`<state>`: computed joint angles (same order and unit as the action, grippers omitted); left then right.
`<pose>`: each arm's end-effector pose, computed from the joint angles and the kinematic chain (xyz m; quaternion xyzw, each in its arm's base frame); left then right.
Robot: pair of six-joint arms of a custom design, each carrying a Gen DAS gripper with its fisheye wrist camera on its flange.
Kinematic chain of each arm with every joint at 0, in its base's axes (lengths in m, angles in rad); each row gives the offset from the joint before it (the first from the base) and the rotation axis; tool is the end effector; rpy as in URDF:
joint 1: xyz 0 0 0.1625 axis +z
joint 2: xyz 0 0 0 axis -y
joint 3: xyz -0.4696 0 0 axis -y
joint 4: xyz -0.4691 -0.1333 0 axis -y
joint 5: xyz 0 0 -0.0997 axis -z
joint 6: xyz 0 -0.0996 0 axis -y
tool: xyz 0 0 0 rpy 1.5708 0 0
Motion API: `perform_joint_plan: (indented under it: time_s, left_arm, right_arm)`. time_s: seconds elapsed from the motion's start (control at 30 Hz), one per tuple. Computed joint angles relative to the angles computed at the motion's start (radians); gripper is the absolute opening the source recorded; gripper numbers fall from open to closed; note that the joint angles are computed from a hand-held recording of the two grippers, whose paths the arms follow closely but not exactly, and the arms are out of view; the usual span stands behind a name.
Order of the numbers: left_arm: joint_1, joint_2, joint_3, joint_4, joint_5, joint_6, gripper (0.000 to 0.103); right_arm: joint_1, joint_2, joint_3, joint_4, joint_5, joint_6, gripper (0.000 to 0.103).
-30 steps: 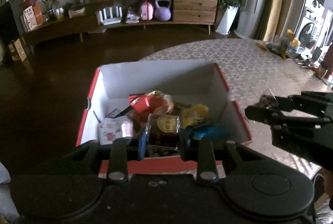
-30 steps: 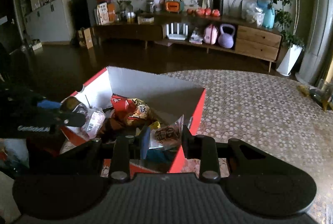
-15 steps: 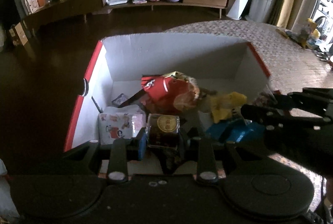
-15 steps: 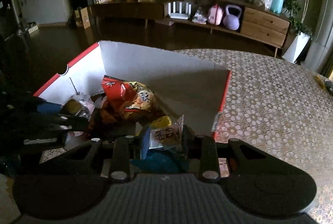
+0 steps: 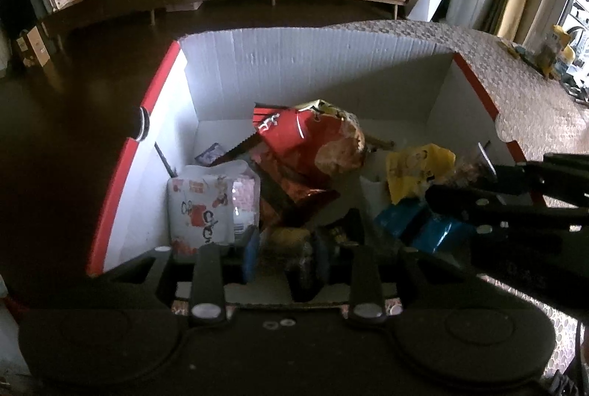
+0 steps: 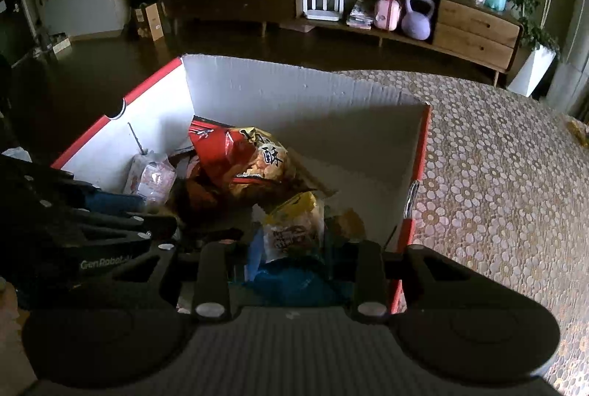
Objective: Organize snacks
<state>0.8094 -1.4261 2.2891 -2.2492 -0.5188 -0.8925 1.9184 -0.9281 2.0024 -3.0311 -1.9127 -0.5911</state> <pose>-0.1594 -0.4858 0.2039 -0.0102 0.8623 -0.3139 0.3972 0.3094 -0.5607 0.0766 0.4083 -0.8773 0.1673 0.1887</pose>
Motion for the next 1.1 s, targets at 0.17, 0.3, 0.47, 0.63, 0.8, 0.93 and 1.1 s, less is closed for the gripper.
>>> perform_joint_plan:
  time_s: [0.17, 0.3, 0.47, 0.63, 0.8, 0.93, 1.1]
  left_arm:
    - [-0.021, -0.01, 0.011, 0.002, 0.018, -0.014, 0.052]
    - [-0.046, -0.018, 0.026, -0.008, 0.043, -0.019, 0.065]
    - [-0.09, -0.032, 0.038, 0.045, 0.093, -0.077, 0.082]
    - [-0.145, -0.061, 0.071, 0.052, 0.15, -0.092, 0.093]
    - [-0.2, -0.084, 0.087, 0.117, 0.193, -0.147, 0.102]
    - [-0.241, -0.114, 0.102, 0.168, 0.202, -0.213, 0.103]
    - [-0.289, -0.147, 0.109, 0.275, 0.211, -0.316, 0.103]
  right_arm:
    - [-0.004, -0.02, 0.015, 0.005, 0.008, 0.026, 0.045]
    - [-0.004, -0.046, 0.037, -0.002, 0.025, 0.031, 0.056]
    - [-0.005, -0.091, 0.067, -0.011, 0.048, 0.04, 0.064]
    - [-0.006, -0.144, 0.104, -0.033, 0.076, 0.054, 0.076]
    - [0.0, -0.194, 0.146, -0.068, 0.092, 0.062, 0.079]
    - [0.001, -0.242, 0.179, -0.076, 0.12, 0.071, 0.083]
    - [0.004, -0.298, 0.224, -0.098, 0.149, 0.067, 0.085]
